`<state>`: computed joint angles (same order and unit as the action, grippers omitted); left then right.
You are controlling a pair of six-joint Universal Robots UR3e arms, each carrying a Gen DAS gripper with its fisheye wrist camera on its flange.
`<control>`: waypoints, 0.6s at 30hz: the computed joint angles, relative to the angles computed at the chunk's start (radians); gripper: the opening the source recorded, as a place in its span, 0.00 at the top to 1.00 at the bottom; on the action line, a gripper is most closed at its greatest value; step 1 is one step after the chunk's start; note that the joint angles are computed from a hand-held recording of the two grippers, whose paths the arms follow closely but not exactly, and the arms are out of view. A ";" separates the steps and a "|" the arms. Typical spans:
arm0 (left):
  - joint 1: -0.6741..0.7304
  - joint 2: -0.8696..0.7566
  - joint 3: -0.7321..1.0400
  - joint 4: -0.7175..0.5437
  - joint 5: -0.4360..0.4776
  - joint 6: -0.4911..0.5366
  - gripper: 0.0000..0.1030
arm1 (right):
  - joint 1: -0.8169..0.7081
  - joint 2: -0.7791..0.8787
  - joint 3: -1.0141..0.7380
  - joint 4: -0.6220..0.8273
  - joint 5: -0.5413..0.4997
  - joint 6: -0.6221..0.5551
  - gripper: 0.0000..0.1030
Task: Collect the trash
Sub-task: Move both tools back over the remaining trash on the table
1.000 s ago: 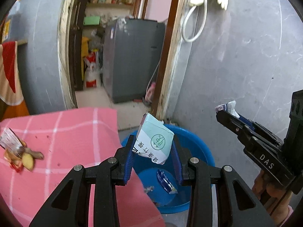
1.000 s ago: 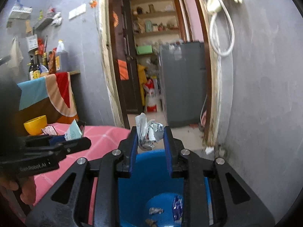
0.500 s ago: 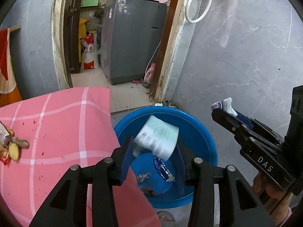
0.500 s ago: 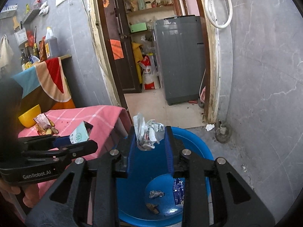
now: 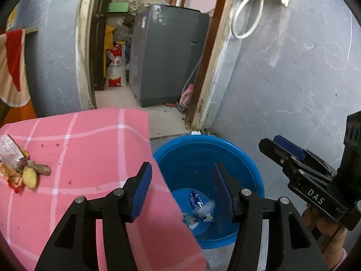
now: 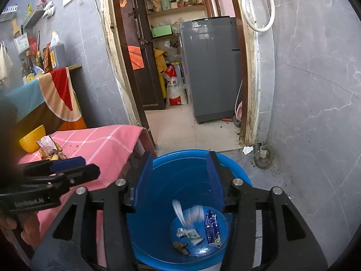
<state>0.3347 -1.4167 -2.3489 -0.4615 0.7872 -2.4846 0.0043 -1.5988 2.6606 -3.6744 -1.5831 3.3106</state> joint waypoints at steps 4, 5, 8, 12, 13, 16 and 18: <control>0.062 0.044 -0.025 0.008 -0.034 0.001 0.36 | 0.038 0.017 -0.031 -0.004 -0.037 0.020 0.28; 0.083 0.059 -0.030 -0.002 -0.046 0.010 0.34 | 0.054 0.026 -0.042 -0.011 -0.055 0.028 0.25; 0.155 0.113 -0.061 -0.014 -0.087 0.021 0.22 | 0.116 0.063 -0.085 -0.048 -0.116 0.054 0.14; 0.274 0.196 -0.106 -0.045 -0.166 0.056 0.15 | 0.202 0.118 -0.145 -0.103 -0.203 0.062 0.05; 0.302 0.217 -0.114 -0.055 -0.180 0.067 0.09 | 0.233 0.141 -0.166 -0.127 -0.234 0.060 0.01; 0.418 0.302 -0.166 -0.085 -0.263 0.099 0.03 | 0.324 0.215 -0.231 -0.199 -0.329 0.046 0.00; 0.487 0.365 -0.172 -0.185 -0.309 0.166 0.02 | 0.374 0.258 -0.274 -0.245 -0.375 0.030 0.00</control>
<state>0.8217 -1.0515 -2.5213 -0.6468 0.4787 -2.3190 0.3779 -1.3408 2.3862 -3.9196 -1.9580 3.3411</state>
